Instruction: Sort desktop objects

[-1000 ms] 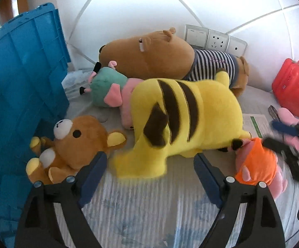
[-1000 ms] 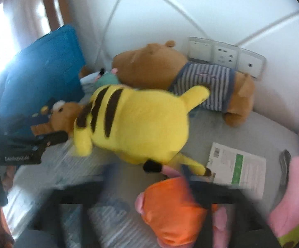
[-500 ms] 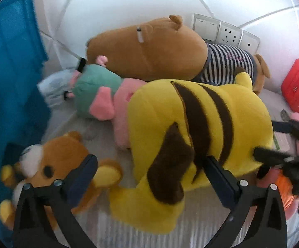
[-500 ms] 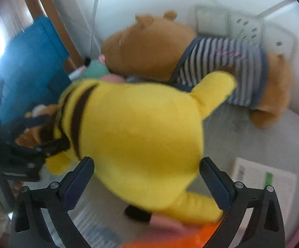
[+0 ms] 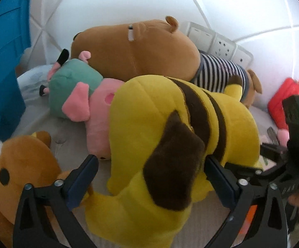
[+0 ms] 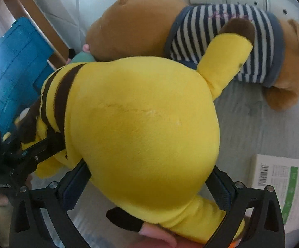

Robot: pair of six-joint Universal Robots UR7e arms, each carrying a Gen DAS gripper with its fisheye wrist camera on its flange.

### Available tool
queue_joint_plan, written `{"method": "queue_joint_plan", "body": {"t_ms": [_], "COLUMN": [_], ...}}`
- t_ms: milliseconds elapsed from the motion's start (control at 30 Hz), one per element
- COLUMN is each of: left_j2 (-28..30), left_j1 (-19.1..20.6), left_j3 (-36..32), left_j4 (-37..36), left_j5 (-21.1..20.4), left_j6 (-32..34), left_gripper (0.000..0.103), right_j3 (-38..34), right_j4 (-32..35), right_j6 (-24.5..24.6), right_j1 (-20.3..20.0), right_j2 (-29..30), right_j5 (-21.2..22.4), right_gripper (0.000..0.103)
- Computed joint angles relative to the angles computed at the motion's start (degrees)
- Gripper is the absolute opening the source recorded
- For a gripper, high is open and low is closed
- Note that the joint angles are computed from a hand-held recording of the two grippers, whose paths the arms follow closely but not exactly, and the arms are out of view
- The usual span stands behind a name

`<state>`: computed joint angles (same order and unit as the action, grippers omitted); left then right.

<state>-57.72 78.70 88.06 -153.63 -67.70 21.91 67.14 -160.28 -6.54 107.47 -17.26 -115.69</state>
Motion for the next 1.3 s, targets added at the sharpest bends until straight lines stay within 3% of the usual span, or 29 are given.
{"method": "queue_joint_plan", "body": {"t_ms": [33, 67, 167, 433, 533, 700, 733, 767, 833, 933, 967, 1067, 1133, 1300], "left_j2": [-0.5, -0.9, -2.2, -6.9, -8.8, -11.8, -12.4, -12.9, -14.0, -14.8, -14.8, -12.9, -11.8, -8.8], "left_j1": [-0.2, -0.8, -2.0, -5.4, -6.8, -7.4, -7.3, -7.1, -6.5, -5.7, -5.5, -5.1, -4.8, -3.2], "left_j3": [0.6, 1.8, 4.2, 8.2, 8.8, 10.0, 10.6, 11.3, 12.6, 14.2, 14.4, 14.1, 13.7, 11.1], "left_j4": [-0.2, -1.7, -4.1, -5.1, -2.3, 3.5, 4.0, 4.7, 6.4, 6.8, 7.0, 6.9, 5.9, 3.5], "left_j5": [-0.4, 0.9, 2.7, 5.0, 5.8, 8.6, 9.7, 10.7, 12.0, 11.3, 11.1, 12.3, 12.3, 8.1], "left_j6": [0.3, 1.3, 3.3, 5.1, 3.1, -1.9, -1.6, -1.4, -1.4, -1.9, -2.1, -2.2, -2.2, -0.3], "left_gripper": [0.079, 0.075, 0.066, 0.050, 0.048, 0.048, 0.051, 0.066, 0.084, 0.084, 0.084, 0.088, 0.102, 0.103], "right_j3": [0.4, 1.3, 4.3, 11.3, 13.1, 14.1, 15.5, 17.6, 20.1, 21.9, 21.5, 20.2, 17.9, 12.5], "right_j4": [-1.7, -4.4, -10.3, -20.7, -21.3, -11.6, -10.6, -11.3, -12.8, -14.3, -14.1, -14.0, -12.6, -8.0], "right_j6": [-1.2, -2.6, -4.0, -6.0, -5.9, 1.2, 2.6, 3.4, 4.2, 2.9, 2.5, 1.4, 0.4, -1.3], "right_j1": [0.6, 1.3, 2.1, 4.8, 6.5, 7.5, 7.4, 7.2, 7.0, 7.5, 7.6, 7.8, 7.3, 5.4], "right_j2": [0.2, 0.3, -0.2, -4.3, -6.6, -7.9, -8.3, -9.3, -10.5, -11.2, -11.0, -10.1, -9.0, -5.5], "right_j5": [-1.5, -2.7, -3.6, -3.5, -2.7, -5.7, -6.2, -5.6, -4.2, -4.5, -5.2, -7.0, -7.4, -7.9], "right_gripper": [0.099, 0.094, 0.086, 0.079, 0.070, 0.069, 0.070, 0.072, 0.080, 0.093, 0.102, 0.102, 0.103, 0.103]}}
